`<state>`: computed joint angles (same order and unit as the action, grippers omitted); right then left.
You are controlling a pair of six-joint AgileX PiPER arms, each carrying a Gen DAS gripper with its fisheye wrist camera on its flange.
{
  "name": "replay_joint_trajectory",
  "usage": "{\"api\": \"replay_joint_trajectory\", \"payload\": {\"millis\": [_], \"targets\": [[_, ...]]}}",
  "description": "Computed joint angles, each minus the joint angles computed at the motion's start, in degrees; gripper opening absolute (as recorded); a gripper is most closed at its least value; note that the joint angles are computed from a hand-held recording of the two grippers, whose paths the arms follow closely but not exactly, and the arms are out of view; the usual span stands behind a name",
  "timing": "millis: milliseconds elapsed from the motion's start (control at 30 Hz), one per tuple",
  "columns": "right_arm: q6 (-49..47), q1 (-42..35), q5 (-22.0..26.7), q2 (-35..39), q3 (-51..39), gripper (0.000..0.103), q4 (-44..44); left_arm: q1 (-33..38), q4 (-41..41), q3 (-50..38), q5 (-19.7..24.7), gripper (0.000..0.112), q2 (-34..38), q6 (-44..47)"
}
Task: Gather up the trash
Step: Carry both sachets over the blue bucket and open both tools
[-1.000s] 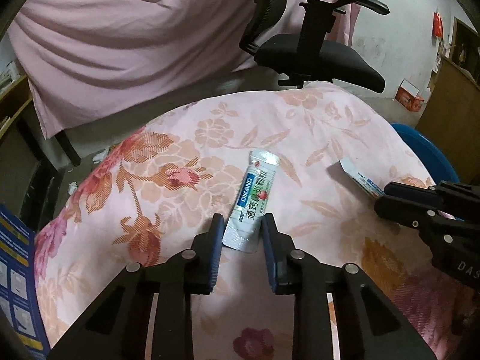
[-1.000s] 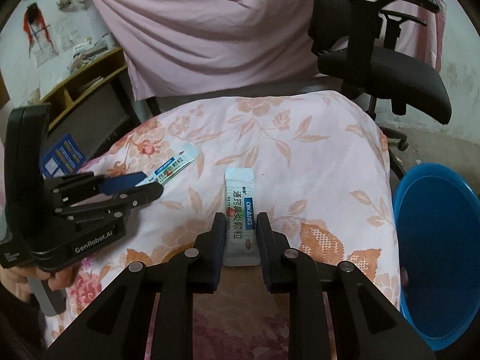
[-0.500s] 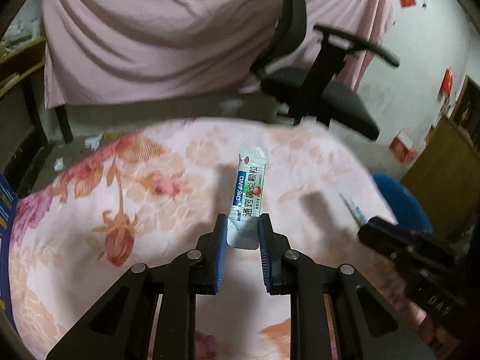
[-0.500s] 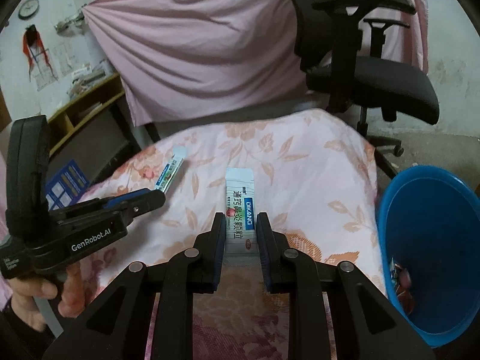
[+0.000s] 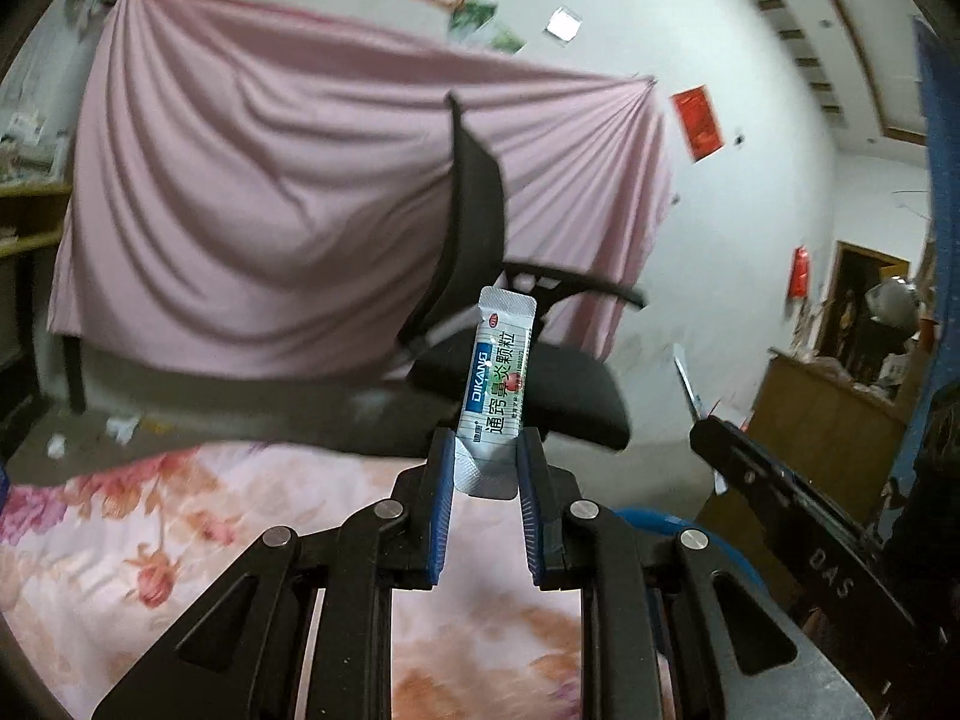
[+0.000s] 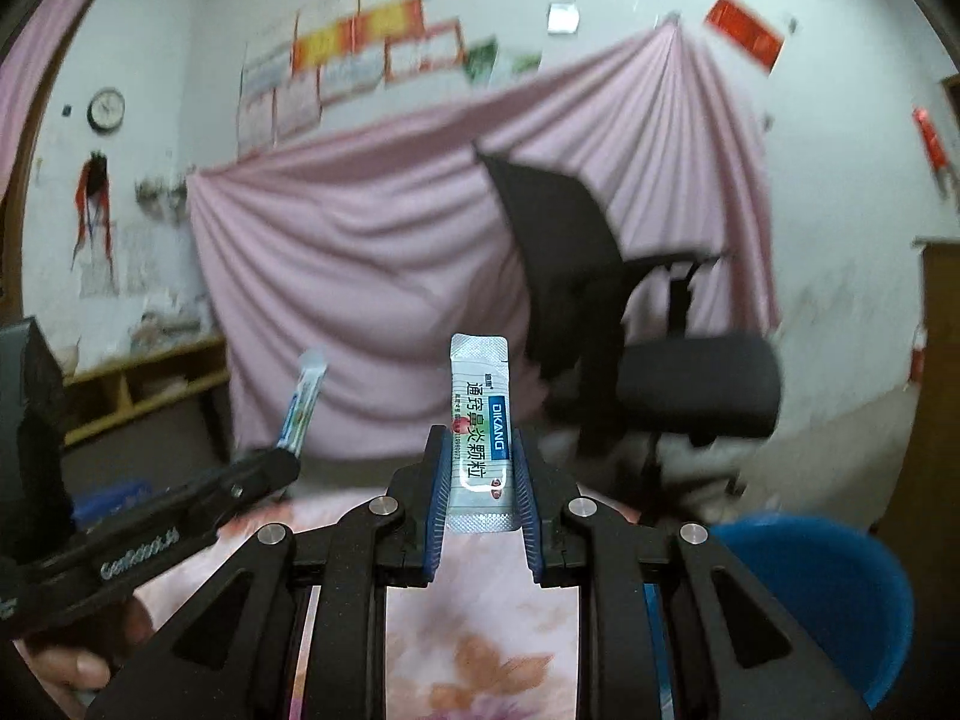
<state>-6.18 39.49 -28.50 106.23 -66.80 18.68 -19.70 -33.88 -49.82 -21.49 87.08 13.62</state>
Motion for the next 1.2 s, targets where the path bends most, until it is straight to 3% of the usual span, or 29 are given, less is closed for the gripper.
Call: {"api": "replay_joint_trajectory", "payload": {"millis": [200, 433, 733, 1200], "targets": [[-5.74, 0.09, -11.26, -3.08, 5.89, 0.019, 5.69, -6.43, -4.67, -1.75, -6.97, 0.017, 1.44, 7.04], [-8.22, -1.14, -16.45, -4.96, 9.88, 0.019, 9.02, -10.03, -7.67, -9.05, -6.99, 0.017, 7.17, 10.28], [-9.29, -4.75, -13.4, -5.46, 11.44, 0.019, 12.89, -13.25, -16.79, -18.93, 0.02, 0.017, 14.24, 18.78], [-6.42, -10.68, -3.9, -5.15, 10.01, 0.019, 14.22, -14.33, -32.49, -23.51, 6.46, 0.017, 18.16, 34.51]]}}
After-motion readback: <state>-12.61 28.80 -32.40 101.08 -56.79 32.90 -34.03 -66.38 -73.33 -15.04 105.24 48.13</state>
